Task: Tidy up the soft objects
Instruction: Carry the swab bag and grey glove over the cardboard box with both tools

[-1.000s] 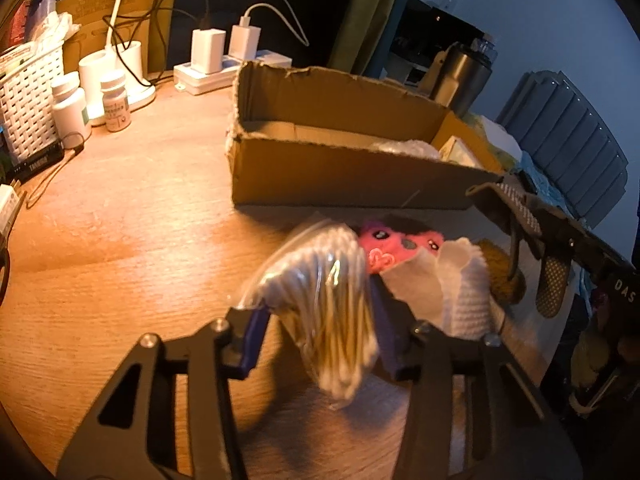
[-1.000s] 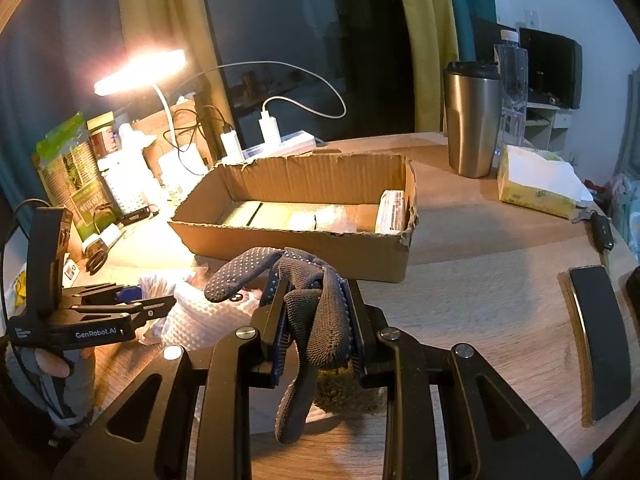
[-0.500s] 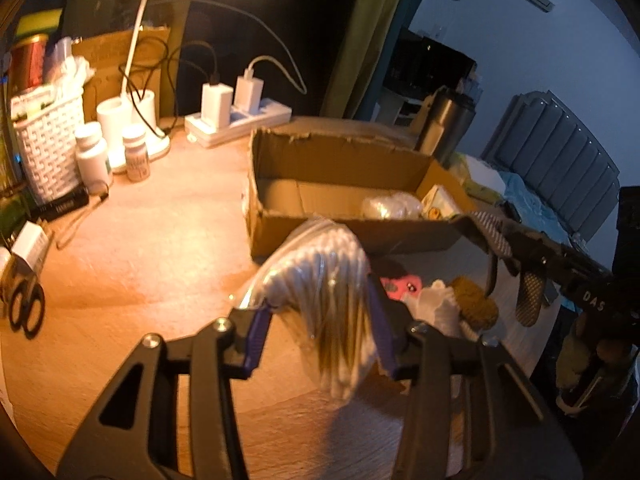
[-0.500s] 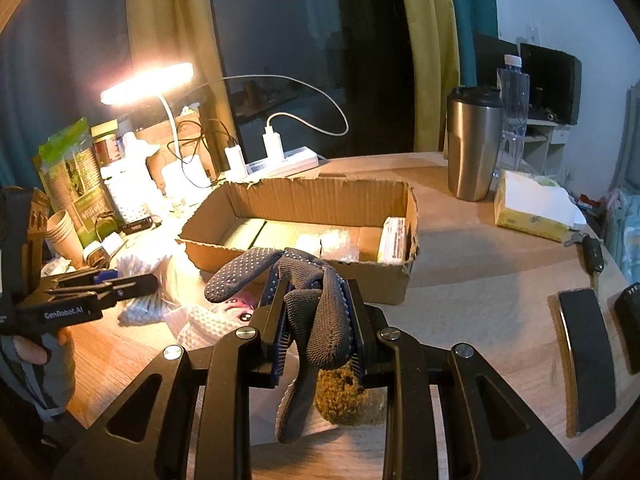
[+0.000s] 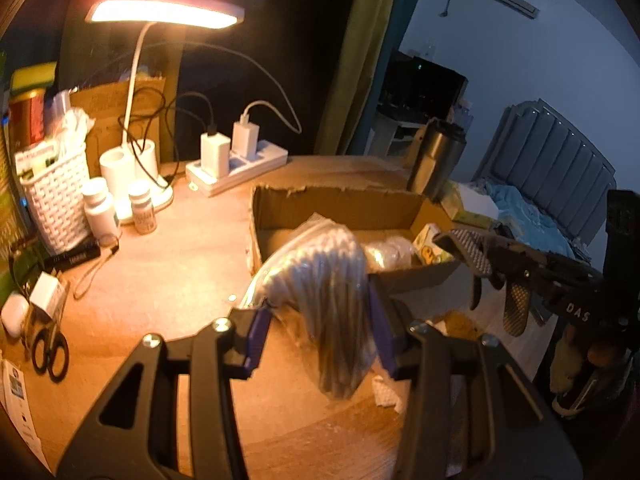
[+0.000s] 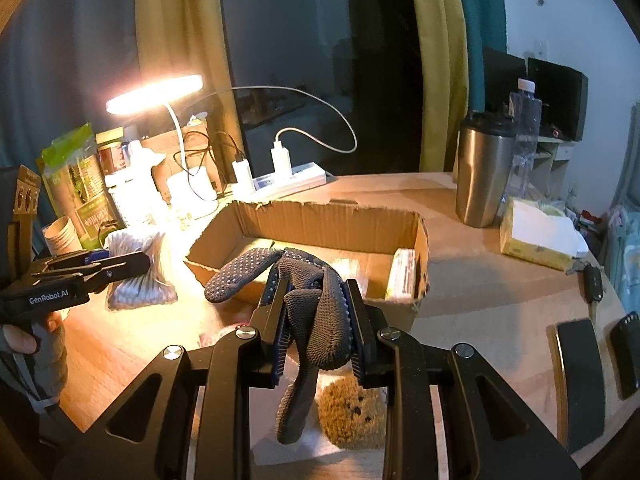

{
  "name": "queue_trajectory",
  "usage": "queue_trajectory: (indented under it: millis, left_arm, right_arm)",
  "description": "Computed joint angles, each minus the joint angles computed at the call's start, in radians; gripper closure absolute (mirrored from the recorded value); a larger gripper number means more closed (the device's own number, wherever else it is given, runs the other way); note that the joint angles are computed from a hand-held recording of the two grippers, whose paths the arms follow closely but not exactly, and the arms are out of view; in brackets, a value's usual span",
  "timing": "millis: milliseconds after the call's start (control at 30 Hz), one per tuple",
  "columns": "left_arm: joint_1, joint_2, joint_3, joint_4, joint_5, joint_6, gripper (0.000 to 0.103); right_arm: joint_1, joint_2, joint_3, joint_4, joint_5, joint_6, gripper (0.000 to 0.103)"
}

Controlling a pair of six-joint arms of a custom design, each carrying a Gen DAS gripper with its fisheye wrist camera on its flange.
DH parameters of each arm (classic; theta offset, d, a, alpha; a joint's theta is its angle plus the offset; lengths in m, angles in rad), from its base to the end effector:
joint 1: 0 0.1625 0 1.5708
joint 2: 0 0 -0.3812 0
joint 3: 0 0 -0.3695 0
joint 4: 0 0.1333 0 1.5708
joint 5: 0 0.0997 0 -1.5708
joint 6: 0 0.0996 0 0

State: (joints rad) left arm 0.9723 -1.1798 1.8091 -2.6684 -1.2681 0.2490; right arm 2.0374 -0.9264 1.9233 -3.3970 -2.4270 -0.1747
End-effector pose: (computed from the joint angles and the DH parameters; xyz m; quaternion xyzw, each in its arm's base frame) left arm -0.1898 -0.5676 0.2576 0.3635 0.8909 -0.2514 0.1045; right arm 0.2971 -0.4607 0.1864 0.1037 -0.8429 0.4179 0.3226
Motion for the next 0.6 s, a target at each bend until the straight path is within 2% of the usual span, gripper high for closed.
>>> queue_trajectory:
  millis: [600]
  left_arm:
    - [0.003,0.106,-0.113,-0.027,-0.002,0.071,0.057]
  right_arm:
    - [-0.027,0.042,-0.118,0.052,0.029,-0.06,0.076]
